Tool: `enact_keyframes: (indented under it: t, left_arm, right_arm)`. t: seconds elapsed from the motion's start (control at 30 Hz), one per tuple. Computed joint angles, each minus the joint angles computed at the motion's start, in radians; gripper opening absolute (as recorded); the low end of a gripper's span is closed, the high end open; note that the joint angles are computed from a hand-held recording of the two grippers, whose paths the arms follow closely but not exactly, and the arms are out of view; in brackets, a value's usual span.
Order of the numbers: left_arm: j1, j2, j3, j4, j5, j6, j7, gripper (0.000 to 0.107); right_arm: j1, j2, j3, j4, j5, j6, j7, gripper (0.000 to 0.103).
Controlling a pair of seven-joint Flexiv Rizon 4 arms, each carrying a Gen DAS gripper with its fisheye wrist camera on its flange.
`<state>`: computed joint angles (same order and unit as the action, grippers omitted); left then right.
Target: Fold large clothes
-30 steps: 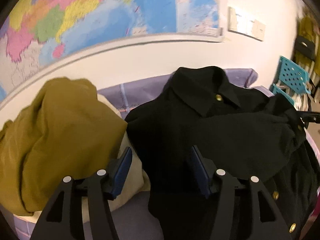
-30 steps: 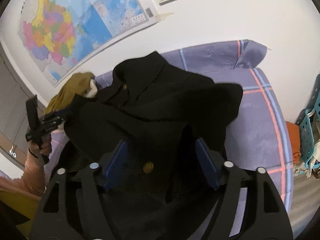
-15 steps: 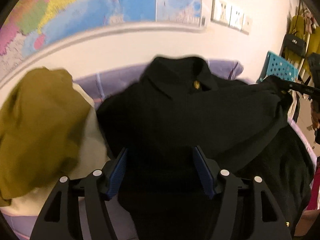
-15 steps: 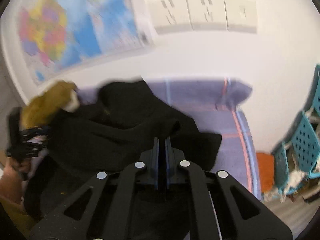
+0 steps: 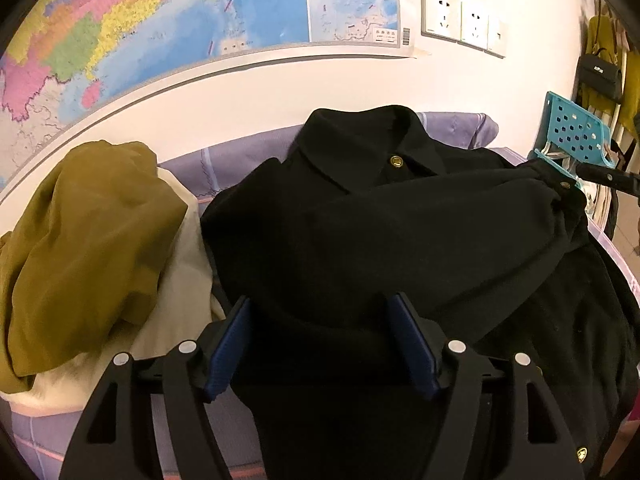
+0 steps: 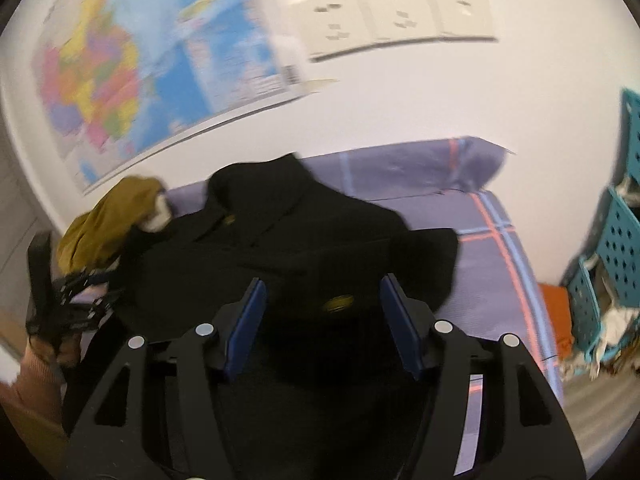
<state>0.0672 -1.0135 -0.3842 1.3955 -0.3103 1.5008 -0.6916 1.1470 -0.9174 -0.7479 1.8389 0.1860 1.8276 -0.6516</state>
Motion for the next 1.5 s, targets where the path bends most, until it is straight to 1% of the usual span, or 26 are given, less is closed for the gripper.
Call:
enact_keyframes:
  t: [0.1,0.13,0.2,0.27,0.33,0.37,0.4,0.43,0.47,0.5,0.6,0.67,0.73,0.87,0.97,1.07,1.23,1.3,1.4,1.5]
  left_arm:
    - [-0.002,0.008,0.003,0.016,0.007,0.019,-0.003,0.069]
    - [0.007,0.010,-0.009,0.023,0.010,0.021,0.002,0.070]
    - [0.013,0.012,-0.015,0.031,0.012,0.026,0.001,0.071]
    - [0.014,0.012,-0.013,0.028,0.013,0.014,0.001,0.071]
    - [-0.001,0.010,0.009,0.016,0.007,-0.004,-0.012,0.072]
    - [-0.014,0.007,0.031,0.003,0.002,-0.025,-0.024,0.072]
    - [-0.028,0.005,0.054,-0.010,-0.004,-0.046,-0.039,0.073]
    - [-0.036,0.001,0.067,-0.019,-0.009,-0.055,-0.049,0.074]
    - [-0.034,0.000,0.066,-0.019,-0.014,-0.058,-0.054,0.074]
    - [-0.034,0.002,0.067,-0.015,-0.016,-0.052,-0.057,0.074]
    - [-0.036,0.016,0.075,0.015,-0.005,-0.002,-0.068,0.074]
    - [-0.030,0.026,0.069,0.037,0.006,0.026,-0.071,0.074]
    - [-0.027,0.034,0.068,0.056,0.021,0.058,-0.077,0.074]
    - [-0.007,0.046,0.045,0.087,0.050,0.095,-0.087,0.074]
    - [0.004,0.051,0.035,0.099,0.061,0.104,-0.100,0.075]
    - [0.012,0.058,0.025,0.118,0.077,0.119,-0.109,0.075]
    - [0.022,0.072,0.019,0.149,0.104,0.151,-0.128,0.075]
    - [0.023,0.080,0.023,0.163,0.115,0.165,-0.138,0.075]
    - [0.039,0.090,0.013,0.188,0.131,0.179,-0.152,0.080]
    - [0.059,0.104,0.004,0.222,0.147,0.197,-0.168,0.081]
  right_arm:
    - [-0.024,0.003,0.042,-0.026,-0.032,-0.003,-0.023,0.060]
    - [-0.036,0.001,0.058,-0.038,-0.040,-0.008,-0.027,0.059]
    - [-0.083,0.001,0.114,-0.069,-0.066,-0.023,-0.032,0.058]
    - [-0.121,-0.005,0.153,-0.095,-0.086,-0.033,-0.030,0.057]
    - [-0.166,-0.018,0.190,-0.131,-0.109,-0.047,-0.027,0.056]
    - [-0.171,-0.024,0.189,-0.141,-0.113,-0.065,-0.014,0.056]
    - [-0.196,-0.025,0.212,-0.156,-0.127,-0.075,-0.007,0.055]
    - [-0.221,-0.027,0.233,-0.170,-0.147,-0.092,-0.003,0.052]
    - [-0.236,-0.032,0.242,-0.186,-0.167,-0.124,0.008,0.051]
    - [-0.248,-0.034,0.250,-0.194,-0.184,-0.136,0.019,0.051]
    - [-0.228,-0.030,0.222,-0.182,-0.223,-0.151,0.055,0.051]
    - [-0.188,-0.026,0.179,-0.149,-0.225,-0.126,0.085,0.054]
    - [-0.155,-0.016,0.154,-0.113,-0.212,-0.089,0.100,0.057]
    - [-0.095,0.004,0.120,-0.057,-0.168,-0.032,0.080,0.057]
    - [-0.063,0.013,0.105,-0.034,-0.134,-0.019,0.049,0.057]
    - [-0.064,0.019,0.119,-0.032,-0.115,-0.029,0.027,0.057]
    - [-0.138,0.020,0.197,-0.063,-0.133,-0.079,0.047,0.057]
    - [-0.162,0.017,0.222,-0.072,-0.145,-0.079,0.062,0.057]
    - [-0.136,0.020,0.197,-0.048,-0.144,-0.056,0.073,0.058]
    - [-0.104,0.039,0.184,-0.010,-0.119,-0.014,0.066,0.061]
